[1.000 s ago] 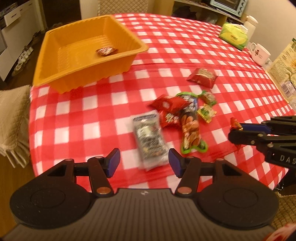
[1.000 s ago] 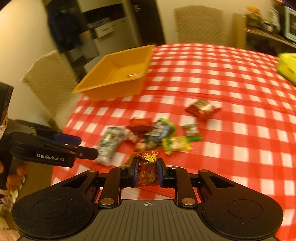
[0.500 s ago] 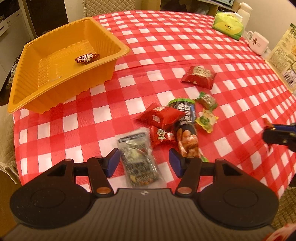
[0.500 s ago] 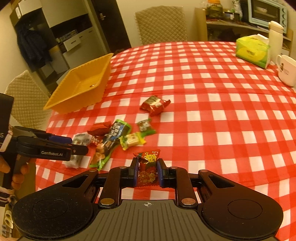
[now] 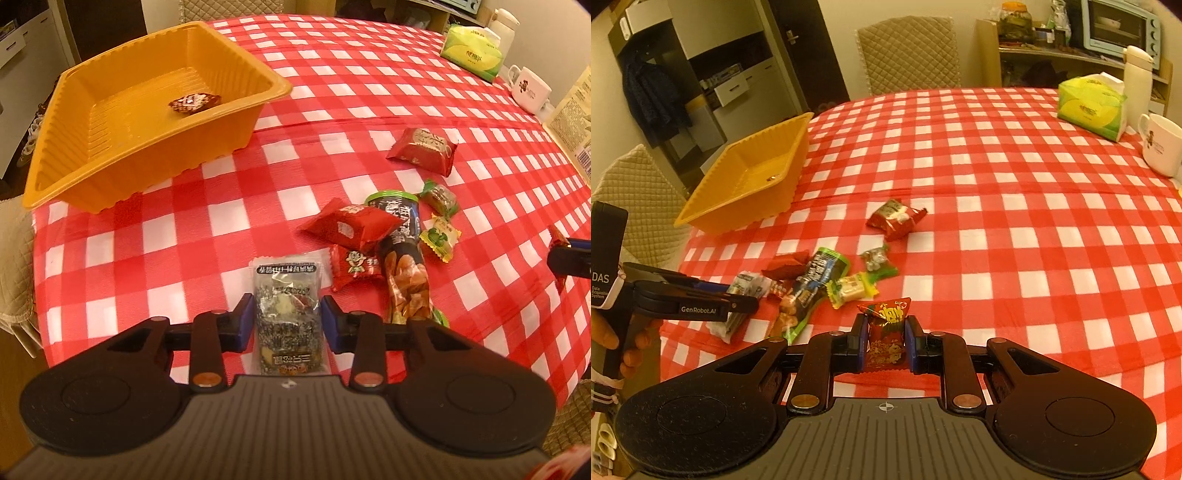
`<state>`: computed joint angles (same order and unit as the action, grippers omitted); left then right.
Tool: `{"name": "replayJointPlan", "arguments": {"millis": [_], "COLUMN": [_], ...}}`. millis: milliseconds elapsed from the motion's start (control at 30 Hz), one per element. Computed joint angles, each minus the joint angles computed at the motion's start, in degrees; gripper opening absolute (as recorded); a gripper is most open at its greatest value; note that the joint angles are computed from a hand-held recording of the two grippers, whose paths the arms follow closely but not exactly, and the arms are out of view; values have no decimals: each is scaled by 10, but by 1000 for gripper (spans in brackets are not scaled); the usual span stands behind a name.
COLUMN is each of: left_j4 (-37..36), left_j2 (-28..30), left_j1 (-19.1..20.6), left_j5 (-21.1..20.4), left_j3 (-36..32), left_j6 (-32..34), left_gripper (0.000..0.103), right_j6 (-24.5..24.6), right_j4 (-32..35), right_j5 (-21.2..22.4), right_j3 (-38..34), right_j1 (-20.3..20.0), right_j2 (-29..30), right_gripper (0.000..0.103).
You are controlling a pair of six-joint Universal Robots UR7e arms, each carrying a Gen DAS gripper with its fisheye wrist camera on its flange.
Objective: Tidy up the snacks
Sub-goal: 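Grasp the red-yellow snack packet with the right gripper while the left grasps the seaweed packet, then carry the red-yellow packet in the right gripper while the left carries the seaweed packet to the tray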
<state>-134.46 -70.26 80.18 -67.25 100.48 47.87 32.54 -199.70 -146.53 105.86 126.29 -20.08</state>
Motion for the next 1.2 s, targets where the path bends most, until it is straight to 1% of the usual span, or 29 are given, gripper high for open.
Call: {"name": "replayJointPlan", "arguments": {"millis": [167,300,433,600,767,900,1033,1200], "left_j4": [13,22,26,25,11,5,5,7], "left_j2": [-14,-25,-32,-24,3,39,77,123], "left_j1": [7,8,6,4,2,1,0,-2], "left_j5": [-13,-33,-54,-70,-77,-76,-72,-68], "left_j3": [-13,-31,-54,-94,-142,-190,-238,-295], "left_j6": [-10,-18,-23,-31,-30,-41,-50,-43], "left_gripper": [35,35,35,35,35,35,35,35], "right_j6": [-35,-70,-108,-166,-227,-264,-282,-285], "right_j4": [-14,-24,-31,-31,-22,-7,23,77], "right_j5": [20,44,72,107,136,157,175,186], "right_j3": [-17,-41,-74,-128,-195,-259,-330,-414], "right_j1": [-6,-15,-26,-39,-52,-64,-77,-94], "right_j2": [7,15,24,37,51,68,91,121], "right_gripper": [21,21,21,21,21,21,21,21]}}
